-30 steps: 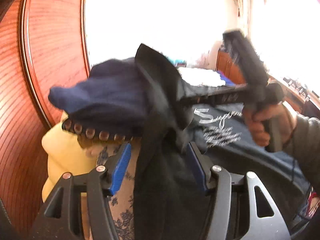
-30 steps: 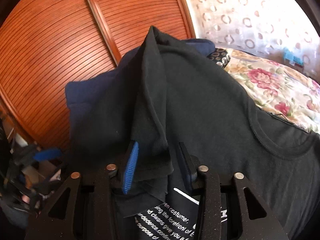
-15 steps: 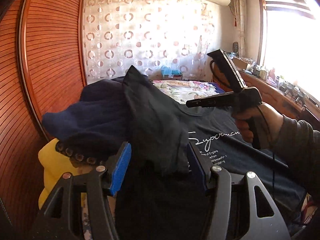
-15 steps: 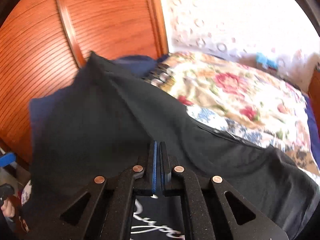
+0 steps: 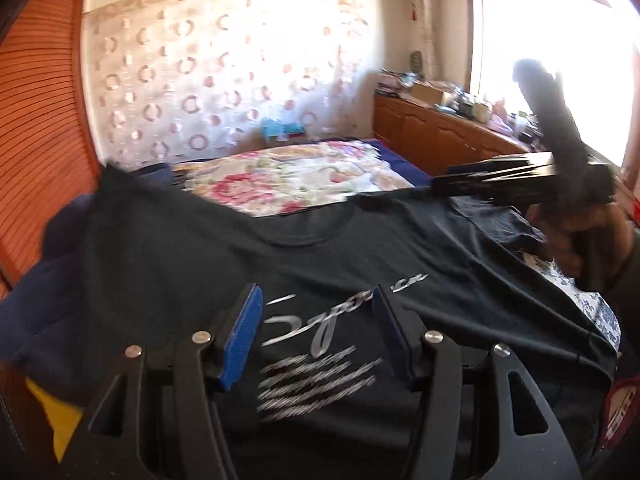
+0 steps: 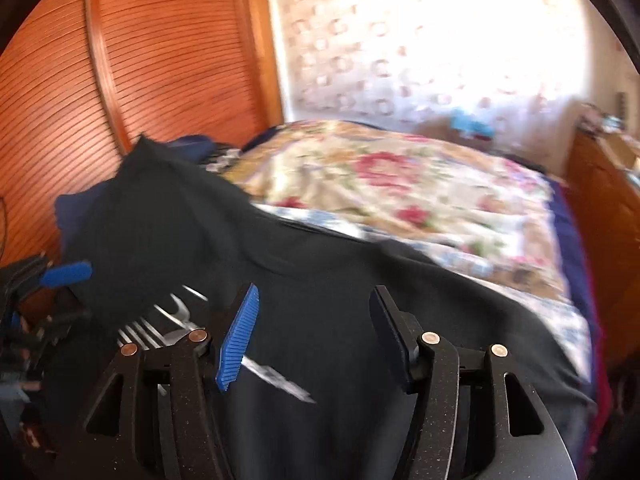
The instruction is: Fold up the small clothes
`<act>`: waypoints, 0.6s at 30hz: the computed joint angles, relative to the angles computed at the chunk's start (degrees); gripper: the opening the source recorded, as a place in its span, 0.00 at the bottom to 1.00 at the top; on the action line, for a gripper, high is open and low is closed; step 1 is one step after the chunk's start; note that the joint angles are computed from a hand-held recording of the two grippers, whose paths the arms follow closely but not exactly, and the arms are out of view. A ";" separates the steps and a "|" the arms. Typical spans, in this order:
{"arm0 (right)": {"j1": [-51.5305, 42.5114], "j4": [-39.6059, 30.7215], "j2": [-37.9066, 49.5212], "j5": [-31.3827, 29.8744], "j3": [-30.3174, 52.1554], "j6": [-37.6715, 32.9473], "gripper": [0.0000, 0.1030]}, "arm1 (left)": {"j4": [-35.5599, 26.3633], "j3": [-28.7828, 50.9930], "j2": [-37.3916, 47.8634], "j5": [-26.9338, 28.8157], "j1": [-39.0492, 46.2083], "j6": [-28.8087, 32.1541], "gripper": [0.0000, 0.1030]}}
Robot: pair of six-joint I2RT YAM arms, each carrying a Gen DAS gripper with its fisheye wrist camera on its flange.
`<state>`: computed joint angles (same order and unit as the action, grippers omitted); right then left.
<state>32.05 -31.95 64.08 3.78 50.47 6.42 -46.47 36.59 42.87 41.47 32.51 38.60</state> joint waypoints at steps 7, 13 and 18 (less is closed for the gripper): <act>-30.87 -15.66 -18.34 -9.91 -2.93 -17.14 0.57 | 11.40 -2.06 2.69 -17.00 -28.24 -16.53 0.56; -61.58 -18.80 -15.51 -22.95 -4.64 -35.27 0.57 | 17.03 -2.53 10.67 -24.47 -38.45 -19.79 0.56; -71.47 -17.70 -9.48 -27.02 -7.60 -41.12 0.57 | 19.42 -3.33 15.31 -28.04 -42.19 -20.53 0.56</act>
